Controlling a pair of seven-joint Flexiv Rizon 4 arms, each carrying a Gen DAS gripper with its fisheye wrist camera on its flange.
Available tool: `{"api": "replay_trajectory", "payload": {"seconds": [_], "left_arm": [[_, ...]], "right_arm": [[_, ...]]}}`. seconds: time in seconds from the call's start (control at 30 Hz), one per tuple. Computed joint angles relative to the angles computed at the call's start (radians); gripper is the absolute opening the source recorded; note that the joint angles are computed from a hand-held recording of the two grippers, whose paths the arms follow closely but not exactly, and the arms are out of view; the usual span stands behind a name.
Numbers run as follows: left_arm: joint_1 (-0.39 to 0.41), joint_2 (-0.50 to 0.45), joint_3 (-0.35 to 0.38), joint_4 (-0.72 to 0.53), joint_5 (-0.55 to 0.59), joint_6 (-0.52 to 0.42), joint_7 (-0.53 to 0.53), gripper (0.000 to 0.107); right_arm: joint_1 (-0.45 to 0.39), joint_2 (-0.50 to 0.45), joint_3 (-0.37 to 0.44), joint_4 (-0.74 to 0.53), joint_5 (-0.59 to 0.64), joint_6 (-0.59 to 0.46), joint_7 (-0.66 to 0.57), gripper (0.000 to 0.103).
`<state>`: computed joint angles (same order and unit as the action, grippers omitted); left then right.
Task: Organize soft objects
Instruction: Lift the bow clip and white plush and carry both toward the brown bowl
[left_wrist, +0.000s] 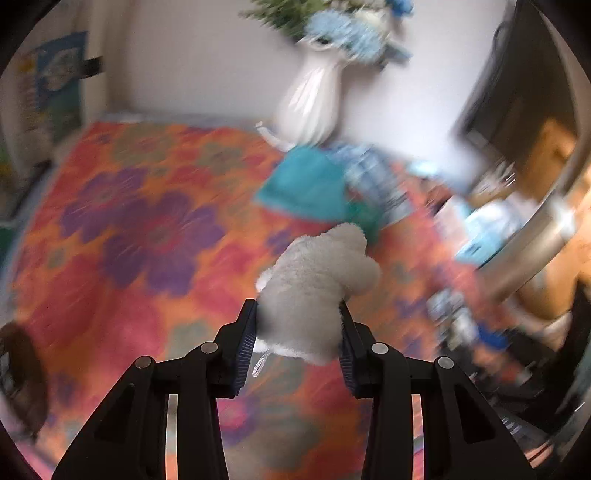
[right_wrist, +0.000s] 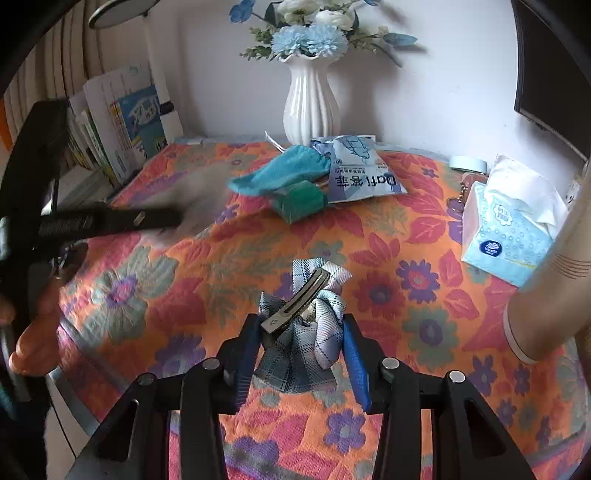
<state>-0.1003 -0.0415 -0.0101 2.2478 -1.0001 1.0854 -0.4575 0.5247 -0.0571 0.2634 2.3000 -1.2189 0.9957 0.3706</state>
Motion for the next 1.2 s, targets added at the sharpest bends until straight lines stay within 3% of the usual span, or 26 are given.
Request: {"api": "replay_trajectory", "payload": {"seconds": [0.1,0.13,0.17,0.23,0.3,0.37,0.47,0.53,0.63,0.73,0.8,0.87,0.9,0.97,1.1,1.2], "left_arm": [[-0.001,0.02,0.008,0.038,0.003,0.009,0.041,0.047],[0.0,0.025,0.011,0.042,-0.007,-0.003,0.052,0.051],[0.001,0.027,0.014,0.042,-0.011,-0.013,0.058,0.062],[-0.002,0.032,0.013,0.043,-0.058,-0.007,0.091,0.078],[-0.013,0.028,0.006,0.044,-0.127,0.019,0.133,0.08],[-0.016,0.006,-0.001,0.026,-0.144,0.018,0.146,0.08],[-0.015,-0.022,-0.009,0.008,-0.105,-0.006,0.137,0.08],[-0.008,-0.032,-0.009,0.005,-0.069,-0.051,0.13,0.08],[-0.021,-0.012,-0.018,0.031,-0.088,-0.023,0.193,0.08],[-0.027,-0.009,-0.015,0.04,-0.065,-0.01,0.196,0.08],[-0.035,-0.008,-0.019,0.048,-0.066,0.021,0.203,0.076],[-0.043,-0.001,-0.022,0.056,-0.087,0.029,0.242,0.055],[-0.046,0.002,-0.022,0.059,-0.097,0.027,0.258,0.053],[-0.062,0.013,-0.029,0.071,-0.156,0.05,0.317,0.046],[-0.093,0.021,-0.034,0.077,-0.279,0.088,0.41,0.046],[-0.092,0.024,-0.024,0.074,-0.308,0.057,0.416,0.046]], "right_arm": [[-0.005,-0.02,-0.003,0.003,0.048,0.043,-0.005,0.047],[-0.008,-0.02,-0.005,0.009,0.066,0.053,-0.005,0.055],[-0.009,-0.017,-0.004,0.016,0.087,0.062,0.008,0.062],[-0.02,-0.003,-0.012,0.04,0.076,0.114,0.054,0.062],[-0.039,0.02,-0.02,0.07,0.039,0.17,0.11,0.067],[-0.053,0.036,-0.021,0.089,0.005,0.192,0.177,0.084],[-0.088,0.028,-0.044,0.098,-0.108,0.281,0.298,0.088],[-0.084,0.021,-0.029,0.087,-0.08,0.257,0.28,0.091],[-0.055,0.0,-0.008,0.059,0.005,0.197,0.197,0.092],[0.005,-0.03,0.024,0.009,0.133,0.047,0.055,0.092],[0.049,-0.048,0.036,-0.023,0.18,-0.067,-0.004,0.089],[0.086,-0.063,0.039,-0.049,0.192,-0.154,-0.042,0.07],[0.098,-0.066,0.036,-0.055,0.173,-0.171,-0.047,0.065],[0.103,-0.07,0.025,-0.057,0.146,-0.153,-0.058,0.043],[0.13,-0.089,0.021,-0.079,0.13,-0.214,-0.074,0.04],[0.122,-0.086,0.008,-0.062,0.091,-0.181,-0.039,0.04]]}}
